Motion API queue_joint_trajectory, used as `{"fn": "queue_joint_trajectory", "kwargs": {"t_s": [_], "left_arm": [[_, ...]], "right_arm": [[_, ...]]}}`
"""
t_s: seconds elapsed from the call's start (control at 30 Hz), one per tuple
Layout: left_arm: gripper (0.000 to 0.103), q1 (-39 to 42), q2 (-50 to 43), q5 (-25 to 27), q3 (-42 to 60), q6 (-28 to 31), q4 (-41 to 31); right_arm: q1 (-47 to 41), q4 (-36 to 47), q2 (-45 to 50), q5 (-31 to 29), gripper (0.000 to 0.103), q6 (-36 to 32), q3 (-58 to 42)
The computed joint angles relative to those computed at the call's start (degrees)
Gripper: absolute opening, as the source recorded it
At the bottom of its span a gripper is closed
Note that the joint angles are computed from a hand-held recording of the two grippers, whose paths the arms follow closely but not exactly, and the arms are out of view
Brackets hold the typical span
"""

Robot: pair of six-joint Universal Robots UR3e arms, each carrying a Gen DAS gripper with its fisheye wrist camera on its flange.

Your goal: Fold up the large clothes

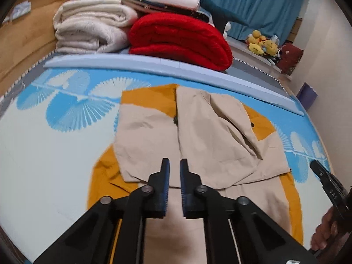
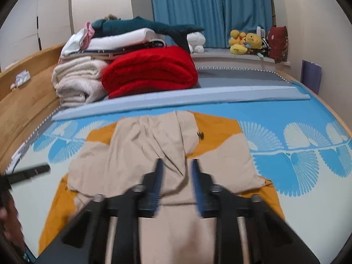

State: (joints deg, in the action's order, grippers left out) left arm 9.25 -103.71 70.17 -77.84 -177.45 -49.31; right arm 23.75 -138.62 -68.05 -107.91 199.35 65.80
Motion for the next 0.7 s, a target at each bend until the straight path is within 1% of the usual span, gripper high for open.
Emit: {"fn": "queue_joint_trajectory", "kwargs": {"t_s": [0.1,0.13,0.2,0.23,0.27,0.3,0.33,0.37,0.4,0.47,0.53,0.57,0.6,0.63,0.67,0.7], "left_arm": [[0.003,5.72,6.96,-5.57,-6.19,6.06,-3.13],[0.003,9.16,10.9,-8.39,-9.58,9.28,-6.15],[0.003,16.34,17.74,-13.36,-15.2,14.44,-13.66],[0.003,21.85,22.5,-15.25,-19.1,17.66,-19.61],[0.003,24.95,24.87,-16.16,-20.96,19.84,-23.07],[0.003,28.57,27.35,-15.82,-22.96,22.38,-27.46],[0.003,31.57,29.13,-14.22,-24.46,24.55,-31.31],[0.003,34.08,30.53,-10.85,-26.15,25.41,-34.11],[0.003,35.44,31.09,-8.83,-27.33,25.74,-35.66],[0.003,37.85,31.69,-7.85,-29.38,27.25,-38.61],[0.003,40.23,33.45,-6.54,-32.92,28.47,-40.04],[0.003,40.62,34.26,-5.4,-34.38,28.93,-40.01],[0.004,40.67,34.68,-3.95,-35.58,29.49,-40.14],[0.005,40.3,34.71,-2.36,-36.68,29.78,-40.38],[0.006,39.84,34.47,-1.45,-37.17,29.91,-40.75],[0.009,39.07,34.08,-0.43,-37.54,30.34,-41.42]], "right_arm": [[-1.26,0.98,-6.76,-0.2,0.013,0.24,8.16],[-2.12,2.56,-10.57,0.14,0.013,1.32,11.45],[-5.09,5.75,-20.42,2.93,0.013,2.88,19.16],[-6.36,7.3,-24.0,3.97,0.013,2.72,21.53],[-8.16,10.39,-29.02,5.14,0.014,2.45,24.36],[-9.92,13.45,-33.04,6.21,0.015,2.02,26.38],[-11.6,16.02,-36.2,7.65,0.015,1.32,27.89],[-13.79,18.73,-40.02,9.53,0.016,0.41,29.94],[-16.34,21.14,-44.41,11.35,0.017,-0.3,32.62],[-22.48,25.22,-53.29,15.87,0.029,-1.28,38.79],[-31.39,30.88,-64.33,22.34,0.032,-3.68,46.38],[-37.39,35.34,-70.02,26.48,0.032,-6.98,49.12],[-43.39,41.72,-76.02,29.24,0.032,-9.68,51.73],[-49.39,48.32,-80.29,32.41,0.033,-13.84,52.52],[-55.38,56.4,-83.22,33.6,0.033,-17.38,52.61],[-61.38,64.18,-85.37,34.6,0.033,-22.28,52.07]]}}
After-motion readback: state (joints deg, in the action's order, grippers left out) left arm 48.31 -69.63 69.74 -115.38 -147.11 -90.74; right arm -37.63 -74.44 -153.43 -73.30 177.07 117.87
